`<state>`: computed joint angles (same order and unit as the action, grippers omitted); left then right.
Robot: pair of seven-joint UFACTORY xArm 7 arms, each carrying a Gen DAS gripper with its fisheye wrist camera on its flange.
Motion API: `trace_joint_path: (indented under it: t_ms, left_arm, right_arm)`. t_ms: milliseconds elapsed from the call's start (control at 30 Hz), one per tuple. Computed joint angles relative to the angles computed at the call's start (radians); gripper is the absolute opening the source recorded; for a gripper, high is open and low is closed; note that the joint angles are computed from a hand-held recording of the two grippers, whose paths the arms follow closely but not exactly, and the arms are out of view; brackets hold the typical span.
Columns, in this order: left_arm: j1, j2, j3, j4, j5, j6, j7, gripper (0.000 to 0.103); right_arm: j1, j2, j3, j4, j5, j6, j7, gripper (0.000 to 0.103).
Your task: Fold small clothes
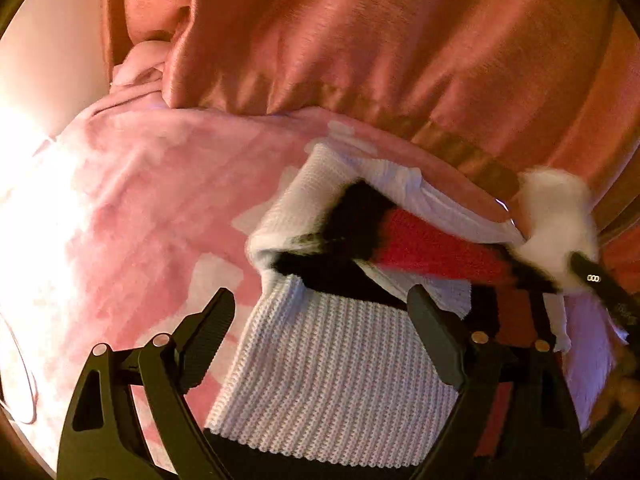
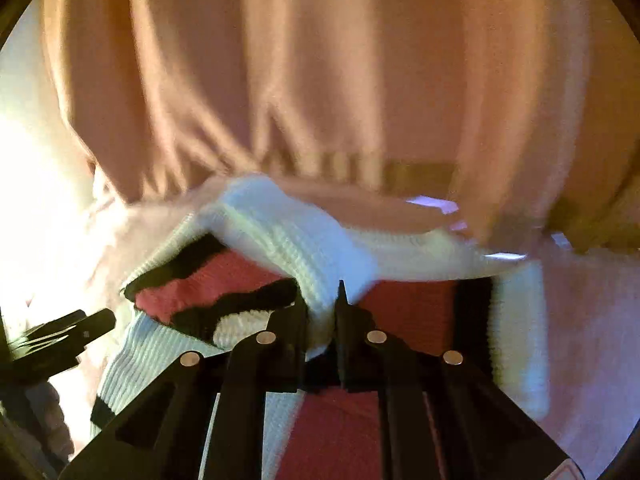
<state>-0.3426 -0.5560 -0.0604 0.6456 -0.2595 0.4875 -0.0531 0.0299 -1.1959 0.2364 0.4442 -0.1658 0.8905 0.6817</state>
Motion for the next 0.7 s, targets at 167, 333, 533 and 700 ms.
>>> trace_joint_path:
  t_ms: [167, 333, 533, 700]
  left_arm:
    - [-0.032, 0.051, -0.017, 0.017, -0.023, 0.013, -0.011, 0.086]
    - [-0.135, 0.097, 0.054, 0.040, -0.201, 0.042, 0.064, 0.086]
    - [-0.132, 0.208, 0.090, 0.100, -0.461, 0.068, 0.094, 0.085]
    - [-0.065, 0.283, 0.031, 0.126, -0.474, 0.010, 0.077, 0.060]
  right_arm:
    - [-0.012, -0.274, -0.181, -0.199, 0.068, 0.212, -0.033, 0.041]
    - [-0.098, -0.365, -0.284, -0.243, 0.167, 0.187, -0.038, 0.052]
    - [-0.193, -0.344, -0.335, -0.274, 0.204, 0.151, -0.064, 0.055]
    - [-0.239, -0.312, -0.368, -0.326, 0.253, 0.068, -0.087, 0.055]
